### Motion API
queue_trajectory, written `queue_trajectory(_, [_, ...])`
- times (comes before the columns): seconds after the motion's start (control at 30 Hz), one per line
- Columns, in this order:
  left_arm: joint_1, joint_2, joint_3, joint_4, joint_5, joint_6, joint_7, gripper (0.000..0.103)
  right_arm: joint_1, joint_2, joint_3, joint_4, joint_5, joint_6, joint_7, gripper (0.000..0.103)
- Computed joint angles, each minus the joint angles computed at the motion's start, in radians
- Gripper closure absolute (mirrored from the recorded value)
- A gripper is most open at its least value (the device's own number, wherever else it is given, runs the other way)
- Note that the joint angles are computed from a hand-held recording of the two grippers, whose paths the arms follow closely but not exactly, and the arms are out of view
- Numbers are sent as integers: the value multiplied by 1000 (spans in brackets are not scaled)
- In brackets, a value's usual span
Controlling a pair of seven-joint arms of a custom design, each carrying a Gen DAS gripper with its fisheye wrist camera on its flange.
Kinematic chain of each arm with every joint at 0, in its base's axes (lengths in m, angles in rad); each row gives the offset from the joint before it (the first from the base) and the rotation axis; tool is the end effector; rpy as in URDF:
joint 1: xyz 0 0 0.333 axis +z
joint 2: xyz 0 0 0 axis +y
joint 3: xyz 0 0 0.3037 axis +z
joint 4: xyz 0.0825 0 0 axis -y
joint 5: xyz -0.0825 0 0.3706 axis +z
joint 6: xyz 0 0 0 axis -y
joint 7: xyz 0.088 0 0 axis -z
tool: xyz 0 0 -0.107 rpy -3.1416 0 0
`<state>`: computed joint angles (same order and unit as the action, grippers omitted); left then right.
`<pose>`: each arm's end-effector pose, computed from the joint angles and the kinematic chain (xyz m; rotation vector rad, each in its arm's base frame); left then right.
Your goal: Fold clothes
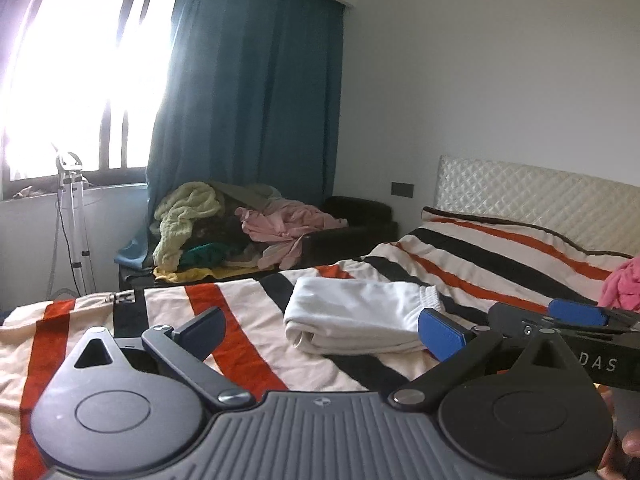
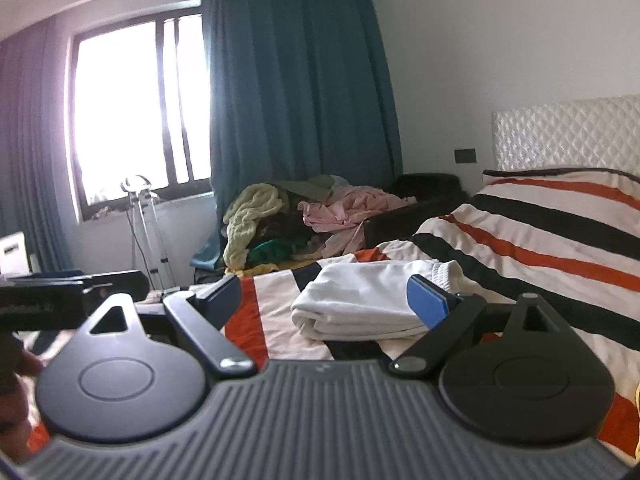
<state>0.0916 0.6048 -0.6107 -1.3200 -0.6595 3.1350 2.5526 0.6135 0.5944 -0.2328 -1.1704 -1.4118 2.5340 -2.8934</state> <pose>0.7110 -0.1833 0.5470 -1.0688 1.8066 -1.4167 0.6712 0.3396 0.5294 -1.0533 1.5680 -1.1642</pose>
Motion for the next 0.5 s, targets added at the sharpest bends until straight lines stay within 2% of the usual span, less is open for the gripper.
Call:
queue_trajectory(0.13, [41,43,-69,-17,-1,60,38,0,-4,45,-3,26,7,14,26,12])
queue_trajectory(0.23, [72,67,-106,-27,27,70,38,0,-3,93,-13,66,31,14,2,12])
queue_trajectory(0.43, [88,114,-122,-6,89,77,-19,0,9,139,-48,85,68,5,20,12])
queue_trajectory(0.5, [76,128,-105,11,106,81,-49,0,25,156,-69,92,55,-15,41,12])
